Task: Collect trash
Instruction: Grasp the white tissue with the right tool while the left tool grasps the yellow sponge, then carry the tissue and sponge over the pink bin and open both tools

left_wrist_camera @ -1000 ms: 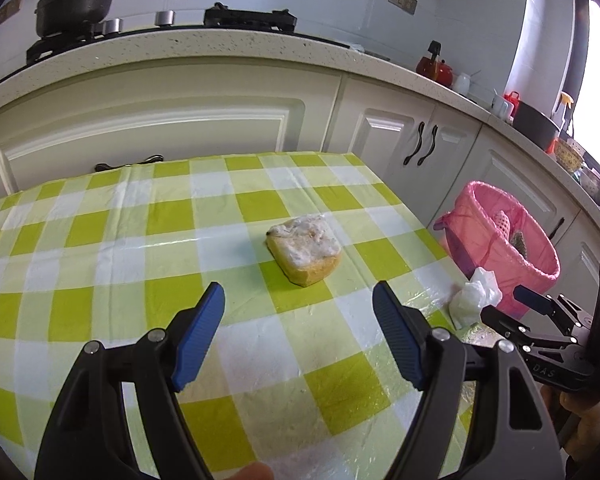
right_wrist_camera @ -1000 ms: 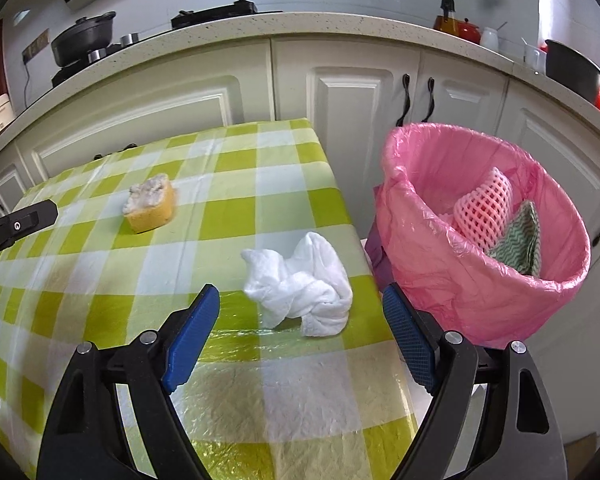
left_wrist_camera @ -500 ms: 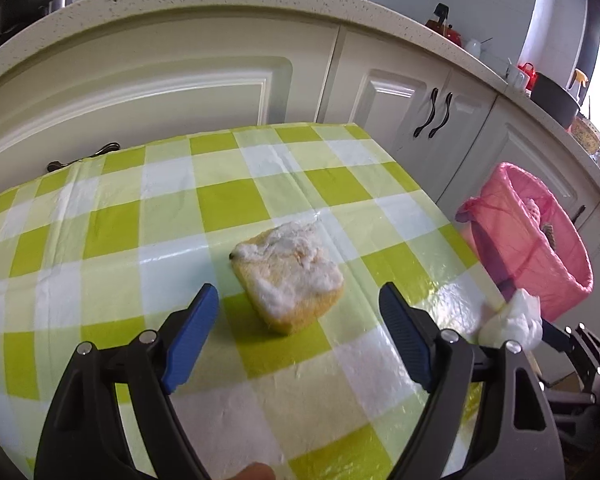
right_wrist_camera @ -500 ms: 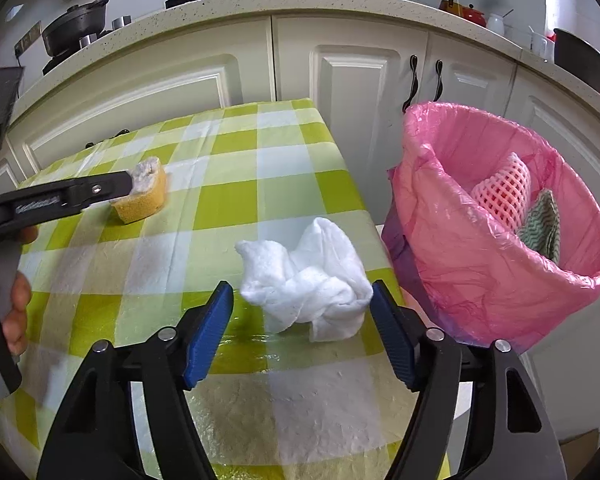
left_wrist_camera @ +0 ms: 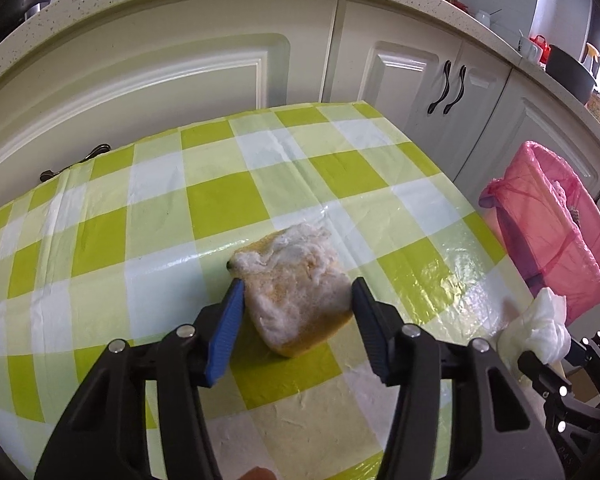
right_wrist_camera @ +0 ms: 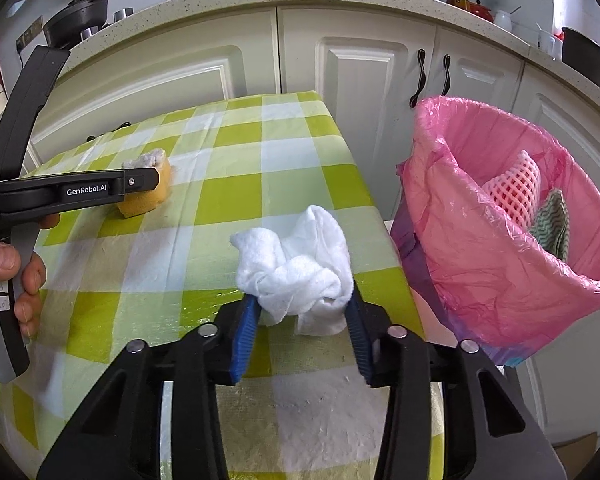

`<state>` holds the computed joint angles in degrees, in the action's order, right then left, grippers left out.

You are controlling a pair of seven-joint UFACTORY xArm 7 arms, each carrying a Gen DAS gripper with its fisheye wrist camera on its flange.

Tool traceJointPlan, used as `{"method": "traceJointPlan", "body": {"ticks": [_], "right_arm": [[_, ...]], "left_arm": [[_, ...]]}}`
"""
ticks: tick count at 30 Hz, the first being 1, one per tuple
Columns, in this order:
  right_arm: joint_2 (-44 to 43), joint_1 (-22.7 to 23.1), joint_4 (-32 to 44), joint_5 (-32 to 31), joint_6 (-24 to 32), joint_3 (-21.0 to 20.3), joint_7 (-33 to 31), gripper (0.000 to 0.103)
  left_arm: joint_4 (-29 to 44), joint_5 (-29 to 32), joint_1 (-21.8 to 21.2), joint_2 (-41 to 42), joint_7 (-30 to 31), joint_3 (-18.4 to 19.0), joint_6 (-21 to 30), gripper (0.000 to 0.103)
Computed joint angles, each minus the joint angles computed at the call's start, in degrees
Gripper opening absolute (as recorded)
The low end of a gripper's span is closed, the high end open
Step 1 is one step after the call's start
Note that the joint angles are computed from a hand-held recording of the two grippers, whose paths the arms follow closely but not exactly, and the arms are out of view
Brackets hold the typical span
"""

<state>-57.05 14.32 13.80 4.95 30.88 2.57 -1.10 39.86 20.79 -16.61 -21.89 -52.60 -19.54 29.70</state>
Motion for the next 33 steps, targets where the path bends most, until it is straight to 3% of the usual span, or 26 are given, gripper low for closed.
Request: {"method": "traceJointPlan", "body": {"ticks": [9, 19, 26, 33], "right_arm": [[-4.9, 1.7, 0.1, 2.2, 3.3, -2.2, -1.5, 0.032], [-13.5, -0.1, 3.3, 4.1, 11.1, -4.0, -3.2, 0.032], [-16.0, -4.1, 6.3, 3.3, 14.3, -5.7, -5.1, 0.032], [-12.3, -11.1, 10.8, 0.6, 13.1, -10.0, -9.0, 0.032]], "left_arm": [[-4.3, -3.4, -1.3, -7.7, 0.1, -0.1, -0.4, 0.048], [-5.6, -7.1, -2.2, -19.6, 0.6, -2.6, 4.4, 0.048], [-0.8, -7.4, -1.4, -20.1, 2.1, -4.7, 5.7, 0.048], [7.6, -5.6, 0.3, -13.6, 2.4, -8.2, 4.1, 0.048]]}}
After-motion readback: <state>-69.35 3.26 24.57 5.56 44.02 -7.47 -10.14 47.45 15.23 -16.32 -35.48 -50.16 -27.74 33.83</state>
